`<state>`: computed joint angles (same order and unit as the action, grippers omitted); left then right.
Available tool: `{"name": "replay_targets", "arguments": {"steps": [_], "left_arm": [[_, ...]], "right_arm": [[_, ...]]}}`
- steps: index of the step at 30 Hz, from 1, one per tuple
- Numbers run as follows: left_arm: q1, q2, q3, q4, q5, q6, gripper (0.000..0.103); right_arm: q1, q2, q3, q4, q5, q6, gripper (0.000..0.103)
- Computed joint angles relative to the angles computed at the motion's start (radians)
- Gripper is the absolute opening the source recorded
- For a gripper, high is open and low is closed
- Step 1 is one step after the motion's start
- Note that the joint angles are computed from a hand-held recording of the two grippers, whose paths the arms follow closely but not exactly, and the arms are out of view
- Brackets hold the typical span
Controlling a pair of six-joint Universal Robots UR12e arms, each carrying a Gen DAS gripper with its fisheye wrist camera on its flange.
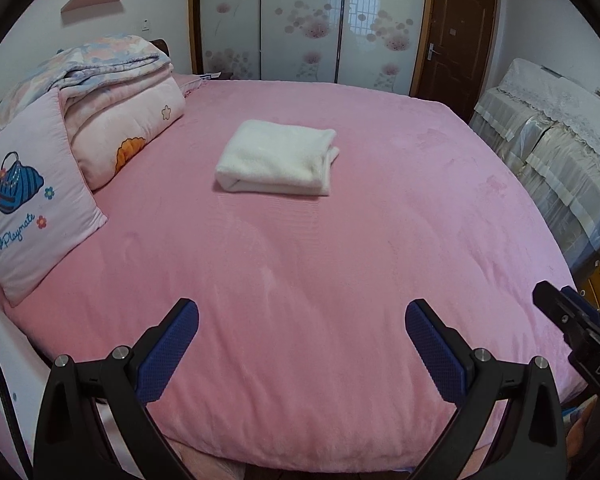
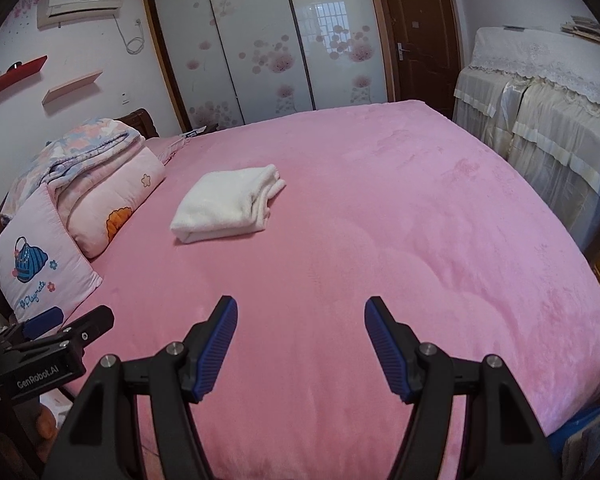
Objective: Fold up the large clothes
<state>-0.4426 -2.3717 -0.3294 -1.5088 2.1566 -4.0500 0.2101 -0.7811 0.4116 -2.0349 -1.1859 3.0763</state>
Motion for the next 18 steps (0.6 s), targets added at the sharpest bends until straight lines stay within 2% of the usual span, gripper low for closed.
{"name": "replay_targets", "arguments": {"steps": [3, 8, 12, 18], "left_arm": [[-0.012, -0.007, 0.011, -0.027, 0.006, -0.011, 0.103], [-0.017, -0.010, 0.014, -0.018, -0.029, 0.008, 0.103], [-0.026, -0.031, 0.050, -0.047, -0.008, 0.013, 0.103], [-0.021, -0.032, 0.039, -0.041, -0.056, 0.012, 0.102]], "right_arm": [[-0.005, -0.040, 0.079, -0.017, 0.023, -0.001, 0.066], [-0.005, -0.086, 0.166, -0.026, 0.022, -0.020, 0.066], [-0.004, -0.102, 0.197, -0.039, 0.009, -0.028, 0.066], [0.000, -0.115, 0.230, -0.044, -0.019, -0.045, 0.066]]}}
